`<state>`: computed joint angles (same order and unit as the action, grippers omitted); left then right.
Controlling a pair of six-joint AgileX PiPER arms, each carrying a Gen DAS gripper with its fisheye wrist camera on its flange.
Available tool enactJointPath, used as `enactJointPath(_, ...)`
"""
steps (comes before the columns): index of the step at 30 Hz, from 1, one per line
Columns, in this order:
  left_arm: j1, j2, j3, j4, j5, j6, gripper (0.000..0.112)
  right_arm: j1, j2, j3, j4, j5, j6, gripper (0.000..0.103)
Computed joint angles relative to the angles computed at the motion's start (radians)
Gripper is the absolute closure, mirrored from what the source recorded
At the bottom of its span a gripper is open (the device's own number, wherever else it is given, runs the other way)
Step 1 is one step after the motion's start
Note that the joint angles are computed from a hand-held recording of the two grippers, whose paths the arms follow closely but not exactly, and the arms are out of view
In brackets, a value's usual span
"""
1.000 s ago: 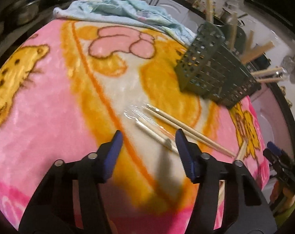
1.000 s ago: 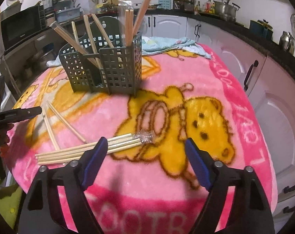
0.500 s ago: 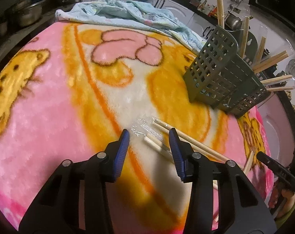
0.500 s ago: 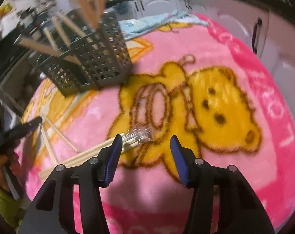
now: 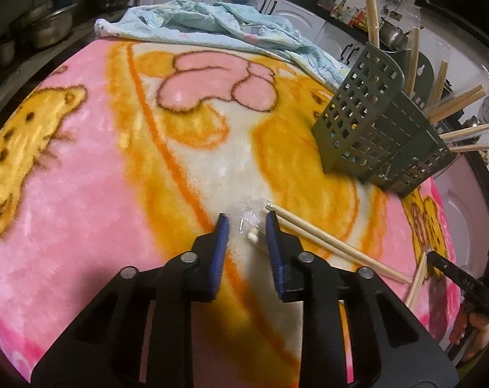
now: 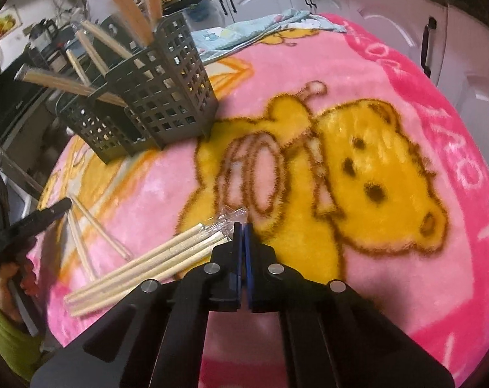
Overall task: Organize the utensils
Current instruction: 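Close the right tool on a chopstick while the left tool closes on another, then lift the chopsticks with both tools up over the green caddy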
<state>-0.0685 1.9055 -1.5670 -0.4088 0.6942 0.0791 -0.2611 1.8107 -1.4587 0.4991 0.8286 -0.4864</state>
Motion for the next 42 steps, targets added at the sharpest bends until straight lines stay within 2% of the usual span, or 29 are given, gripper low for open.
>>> enactJointPath(5,0.023,-0.001,0.006,-0.047,0.009,0.045,0.106,0.01,-0.039,0.044,-0.052,-0.05,-0.017,0.102)
enactJointPath(9,0.045,-0.008,0.015,-0.106,0.024,0.098,0.11,-0.003,-0.062,0.062,-0.049,-0.05,-0.035,0.102)
enactJointPath(20,0.103,-0.068,0.064,-0.208,0.041,0.185,0.112,0.012,-0.181,0.107,-0.024,-0.092,-0.13,0.102)
enactJointPath(26,0.116,-0.148,0.084,-0.281,0.032,0.252,0.112,0.033,-0.237,0.097,0.012,-0.091,-0.193,0.102)
enactJointPath(32,0.083,-0.206,0.06,-0.292,0.024,0.27,0.112,0.065,-0.261,0.064,0.023,-0.076,-0.223,0.102)
enactJointPath(42,0.008,-0.231,-0.026,-0.274,0.045,0.266,0.112,0.141,-0.292,0.011,0.022,-0.053,-0.236,0.102)
